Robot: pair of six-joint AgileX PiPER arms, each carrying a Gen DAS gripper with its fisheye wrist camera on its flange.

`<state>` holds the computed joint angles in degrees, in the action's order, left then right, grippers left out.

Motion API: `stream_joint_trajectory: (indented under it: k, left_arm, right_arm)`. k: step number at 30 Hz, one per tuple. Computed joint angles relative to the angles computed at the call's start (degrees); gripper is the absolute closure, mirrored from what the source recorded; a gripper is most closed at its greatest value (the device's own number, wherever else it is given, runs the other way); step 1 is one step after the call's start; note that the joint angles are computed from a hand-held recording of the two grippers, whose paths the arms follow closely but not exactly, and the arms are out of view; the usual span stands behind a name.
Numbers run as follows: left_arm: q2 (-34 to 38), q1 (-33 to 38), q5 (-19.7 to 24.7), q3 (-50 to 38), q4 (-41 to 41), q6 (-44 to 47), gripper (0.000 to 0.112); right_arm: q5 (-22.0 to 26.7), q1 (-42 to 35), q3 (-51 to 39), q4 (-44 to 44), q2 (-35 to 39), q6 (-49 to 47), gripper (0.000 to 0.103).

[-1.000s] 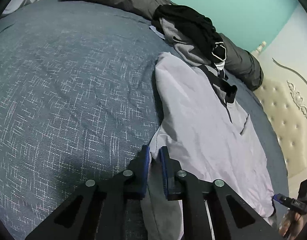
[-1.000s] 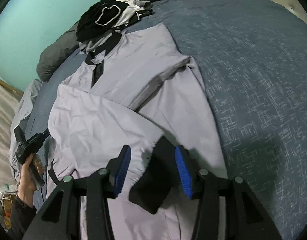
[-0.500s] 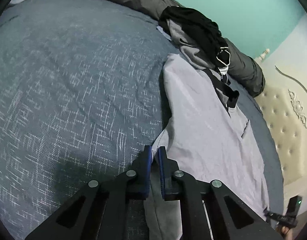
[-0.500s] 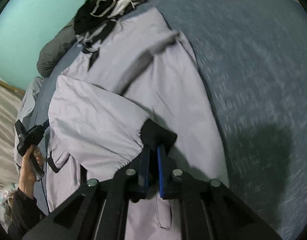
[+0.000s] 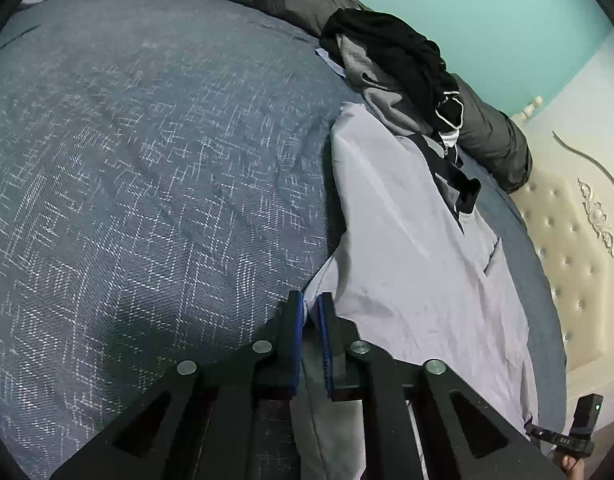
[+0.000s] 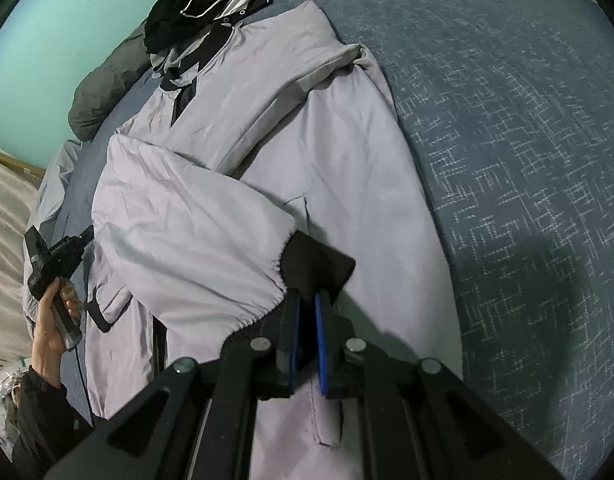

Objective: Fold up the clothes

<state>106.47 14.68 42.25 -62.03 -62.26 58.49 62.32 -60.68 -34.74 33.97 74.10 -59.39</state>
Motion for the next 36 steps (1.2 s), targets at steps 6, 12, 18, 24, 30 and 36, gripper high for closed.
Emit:
stream_joint_trajectory:
  k: [6, 12, 18, 24, 30, 36]
  left_arm:
    - [-3.1, 0.5, -1.3, 1.1, 2.0, -0.8, 0.100]
    - [-4.3, 1.1, -1.9, 1.6, 1.7, -1.0, 0.100]
    - [-5.7, 1.3, -2.7, 2.8, 2.2, -1.4, 0.099]
    - [-6.1, 2.2, -2.7, 3.3, 1.9, 0.4, 0.098]
    - [-4.6, 0.7, -3.1, 2.9, 1.4, 0.3, 0.096]
    - [-4.2, -1.2, -3.8, 2.6, 1.5, 0.5, 0.091]
  right_arm:
    - [4.2, -4.1, -2.5, 0.4, -3.4, -2.0, 0.087]
    - [4.0, -0.8, -4.0, 3.0, -3.5, -1.0, 0.079]
    - [-4.0, 9.0, -1.3, -2.2, -2.7, 5.5, 0.079]
    - [-5.1, 19.4, -7.5, -0.2, -8.0, 15.3, 0.079]
    - [-10.2, 43.3, -20.3, 0.5, 3.6, 27.7, 0.077]
    - [-7.7, 62.0, -46.1, -5.0, 25.4, 41.0, 0.076]
